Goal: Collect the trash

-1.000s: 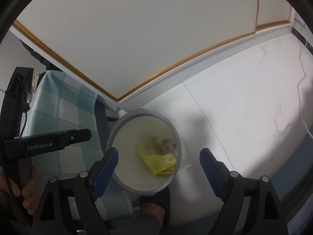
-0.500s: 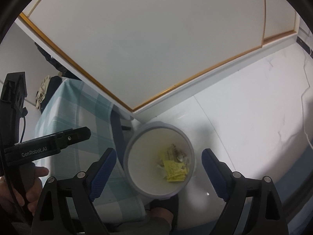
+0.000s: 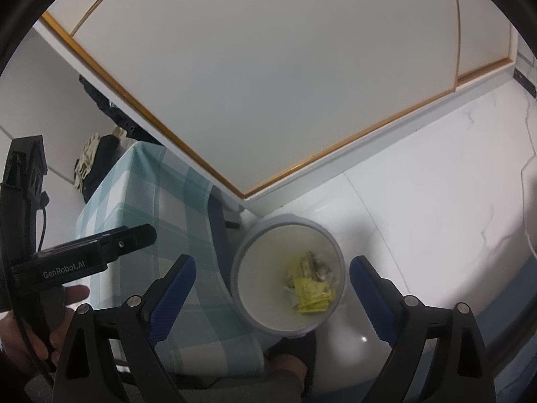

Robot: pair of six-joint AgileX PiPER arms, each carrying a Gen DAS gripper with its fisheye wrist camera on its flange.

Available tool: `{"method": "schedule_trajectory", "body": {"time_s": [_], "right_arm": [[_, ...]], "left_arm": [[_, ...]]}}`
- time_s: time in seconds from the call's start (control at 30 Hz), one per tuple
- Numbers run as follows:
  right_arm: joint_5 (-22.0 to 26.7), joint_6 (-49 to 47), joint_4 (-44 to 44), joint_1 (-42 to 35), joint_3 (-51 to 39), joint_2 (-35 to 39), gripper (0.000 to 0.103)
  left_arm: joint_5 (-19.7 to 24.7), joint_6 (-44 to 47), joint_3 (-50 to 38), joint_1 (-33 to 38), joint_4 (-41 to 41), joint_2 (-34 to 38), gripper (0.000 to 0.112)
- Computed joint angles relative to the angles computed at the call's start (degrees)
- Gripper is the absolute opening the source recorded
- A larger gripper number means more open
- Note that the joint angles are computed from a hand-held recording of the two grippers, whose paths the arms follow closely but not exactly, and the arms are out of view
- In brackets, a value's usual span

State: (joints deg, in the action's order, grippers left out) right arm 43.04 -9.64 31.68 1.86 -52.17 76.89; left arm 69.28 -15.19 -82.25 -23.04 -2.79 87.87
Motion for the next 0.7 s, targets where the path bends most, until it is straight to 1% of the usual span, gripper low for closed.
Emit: {"method": "schedule_trajectory", "body": {"time_s": [0.27,0.43,0.7], "right_arm": [[-0.1,3.8,-3.6,2.0,-0.6,-1.4,0.094],[-0.8,6.6,-7.0,3.6,-0.9,-2.0,0.094],[-1.1,7.7,-8.1,4.4,-0.7,-2.3,0.094]], "left_arm": [[0.3,-0.3,0.2,-0.6,0.9,-0.9,0.065],[-0.3,-0.8,1.2,-0.4,0.5,-1.6,0.065],[0.1,-0.3,0.9,-0.3,0.5,-1.7,0.065]]}}
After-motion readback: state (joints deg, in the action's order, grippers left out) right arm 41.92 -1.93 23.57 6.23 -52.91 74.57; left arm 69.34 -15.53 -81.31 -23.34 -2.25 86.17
